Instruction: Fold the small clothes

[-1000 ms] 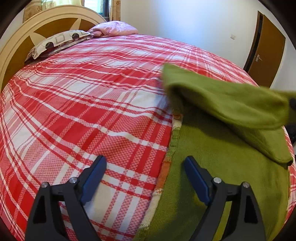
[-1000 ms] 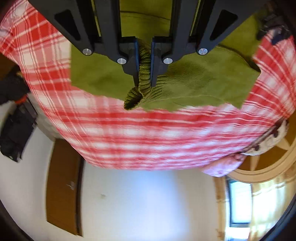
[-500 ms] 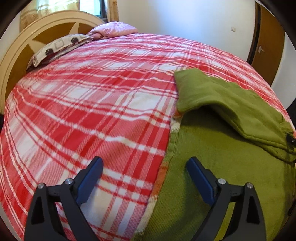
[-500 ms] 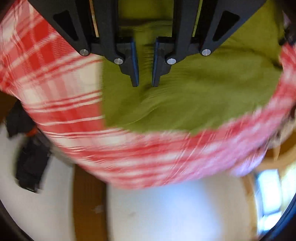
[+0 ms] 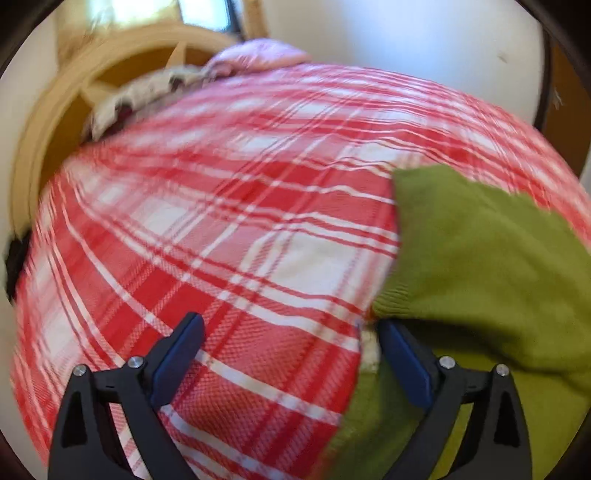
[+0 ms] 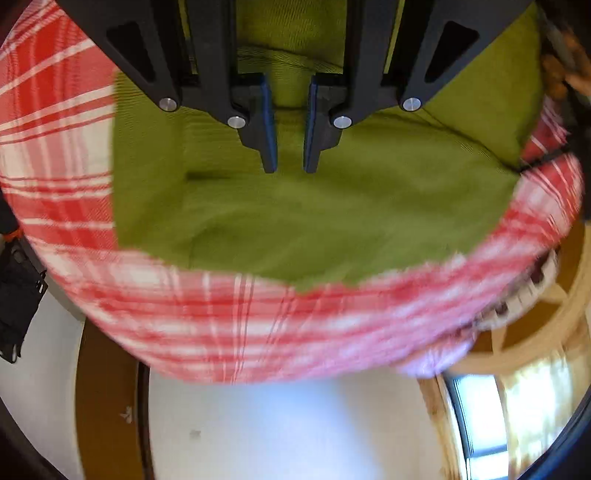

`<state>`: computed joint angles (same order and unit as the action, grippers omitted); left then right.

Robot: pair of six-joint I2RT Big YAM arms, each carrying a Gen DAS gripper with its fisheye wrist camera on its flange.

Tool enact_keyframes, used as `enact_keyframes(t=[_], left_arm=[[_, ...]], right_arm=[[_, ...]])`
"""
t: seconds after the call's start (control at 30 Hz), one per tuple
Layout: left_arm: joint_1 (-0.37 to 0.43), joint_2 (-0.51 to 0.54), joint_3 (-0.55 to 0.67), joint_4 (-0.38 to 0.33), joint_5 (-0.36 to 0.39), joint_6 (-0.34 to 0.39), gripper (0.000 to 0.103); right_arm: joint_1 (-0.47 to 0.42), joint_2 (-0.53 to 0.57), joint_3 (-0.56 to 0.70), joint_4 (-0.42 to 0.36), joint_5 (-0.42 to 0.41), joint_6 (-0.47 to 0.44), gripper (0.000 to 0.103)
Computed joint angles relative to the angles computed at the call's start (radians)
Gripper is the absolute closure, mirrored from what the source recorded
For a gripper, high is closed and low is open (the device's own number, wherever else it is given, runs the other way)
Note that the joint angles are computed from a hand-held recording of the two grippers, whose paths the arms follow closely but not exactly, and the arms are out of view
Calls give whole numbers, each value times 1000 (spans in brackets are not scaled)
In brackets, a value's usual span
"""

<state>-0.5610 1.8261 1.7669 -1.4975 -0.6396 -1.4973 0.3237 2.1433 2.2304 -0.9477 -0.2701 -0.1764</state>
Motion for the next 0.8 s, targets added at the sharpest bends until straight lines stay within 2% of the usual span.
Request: enact_keyframes(t=[0.03,0.07,0.1,0.13,0.17,0.2,0.23,0.33,0.43,0.5,0.57,0.67,0.73,0.77,0.8], left_arm=[[5,-15,-17,2,6,-20,5],[6,-14,-17,-47,-3,-62,5],[7,-4,-6,-128,-20,-119,7],[8,-18,-27,-159,-27,-157,7],[13,-44,-59,-139,-16,-164,7],[18,-93,-116,-69,-2,-148,7],[18,-120,-144,-30,-5,-137,7],[6,-125,-112,-20,-64,-88,7],[-5,-72,-3,-20,-131,24,6],[0,-18,83,10,-134,124,6],[8,24,131,43,-132,179,6],[16,102,207,12,-87,213,6],[22,128,215,-11,-49,217,6],[25,142,223,-35,-31,216,6],[27,138,203,-25,-23,226,4]], right_arm=[[3,13,-3,-5,24,2,88],[-2,0,-38,40,7,10,88],[-4,-3,-41,41,0,16,88],[-4,-2,-35,31,0,17,88],[-6,-8,-37,31,4,23,88],[-7,-37,-81,80,27,48,88],[-11,-61,-113,127,38,67,88],[-25,-92,-135,200,30,122,88],[-17,-63,-66,145,39,103,88],[-4,-27,-14,107,57,62,88],[0,2,17,79,63,47,88],[0,65,77,6,86,71,88],[-5,68,86,8,63,86,88],[-7,82,118,-26,58,86,88],[-10,86,135,-50,53,84,88]])
